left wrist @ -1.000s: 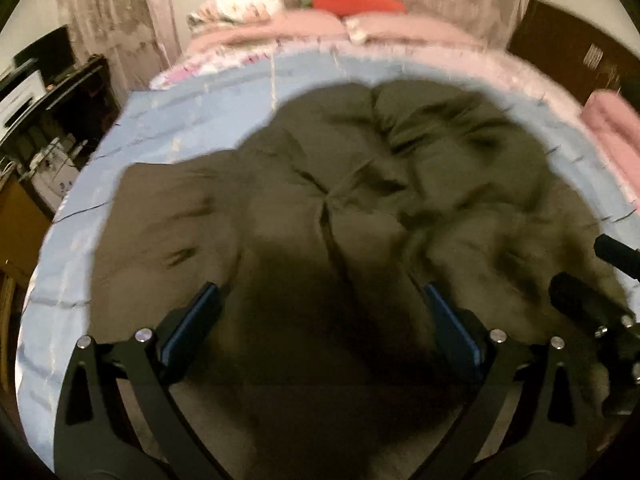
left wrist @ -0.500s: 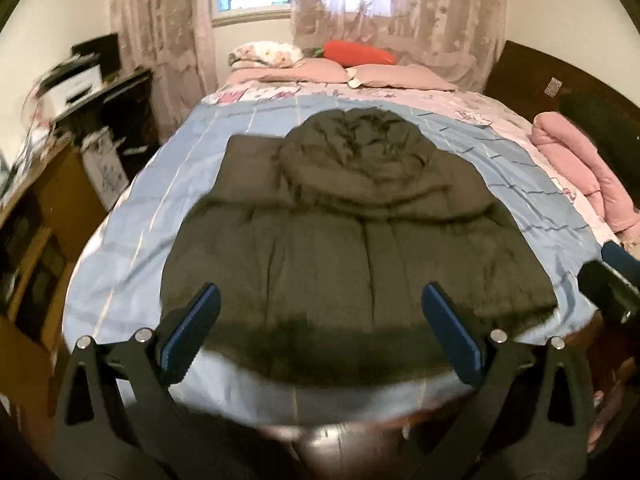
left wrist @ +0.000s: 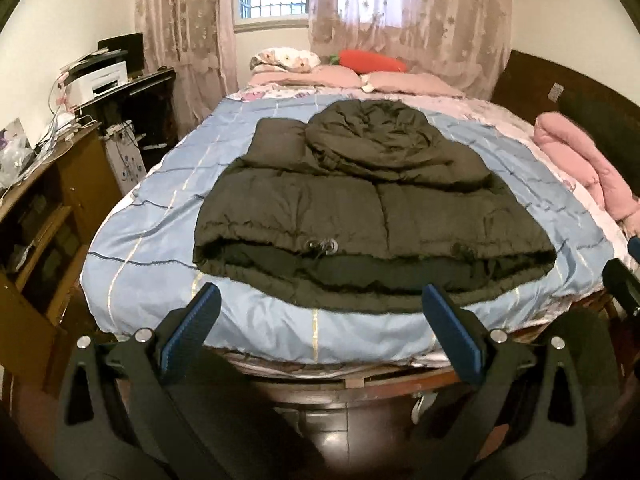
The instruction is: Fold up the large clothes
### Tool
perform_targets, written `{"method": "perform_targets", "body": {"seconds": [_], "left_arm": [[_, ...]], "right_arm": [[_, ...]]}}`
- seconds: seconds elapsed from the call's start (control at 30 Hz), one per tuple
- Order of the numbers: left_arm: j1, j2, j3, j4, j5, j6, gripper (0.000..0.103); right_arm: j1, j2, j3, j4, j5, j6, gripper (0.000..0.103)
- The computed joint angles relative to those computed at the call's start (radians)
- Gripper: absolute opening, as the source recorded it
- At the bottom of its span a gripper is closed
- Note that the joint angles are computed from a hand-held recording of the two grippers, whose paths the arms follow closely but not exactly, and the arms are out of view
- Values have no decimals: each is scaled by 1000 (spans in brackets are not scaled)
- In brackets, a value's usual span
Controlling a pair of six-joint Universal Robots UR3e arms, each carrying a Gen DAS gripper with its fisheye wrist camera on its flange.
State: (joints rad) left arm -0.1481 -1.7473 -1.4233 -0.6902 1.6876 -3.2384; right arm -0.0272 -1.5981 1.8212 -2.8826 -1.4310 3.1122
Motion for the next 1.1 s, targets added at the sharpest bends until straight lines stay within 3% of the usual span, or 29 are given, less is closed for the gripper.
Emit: {"method": "perform_targets", "body": {"seconds": [0.37, 0.5, 0.57, 0.63, 0.73, 0.8, 0.9, 0.97, 1.03, 1.1], "left_arm": [[70, -6, -7, 9, -33, 4, 101], [94, -31, -1, 3, -64, 11, 101], [156, -21, -28, -1, -208, -10, 101], [289, -2, -84, -16, -512, -92, 101], [430, -37, -154, -2, -836, -225, 101], [485, -83, -196, 70, -979, -307, 101], [526, -168, -236, 226, -1121, -448, 101], [546, -266, -244, 410, -1218, -616, 101], [552, -373, -227, 613, -1259, -807, 101], [548, -430, -208, 688, -1257, -892, 101]], "right_arm": [[-58, 16, -11, 56, 79, 47, 102], [-139, 32, -1, 89, 215, 97, 102], [-193, 59, -11, 135, 309, 140, 102], [-232, 87, -32, 183, 382, 185, 102], [-315, 140, -41, 214, 540, 281, 102], [-368, 195, -32, 169, 653, 382, 102], [-417, 298, -29, 62, 776, 536, 102], [-429, 363, -40, -12, 803, 620, 102], [-436, 428, -46, -95, 818, 707, 102], [-442, 514, -43, -219, 834, 839, 102]]}}
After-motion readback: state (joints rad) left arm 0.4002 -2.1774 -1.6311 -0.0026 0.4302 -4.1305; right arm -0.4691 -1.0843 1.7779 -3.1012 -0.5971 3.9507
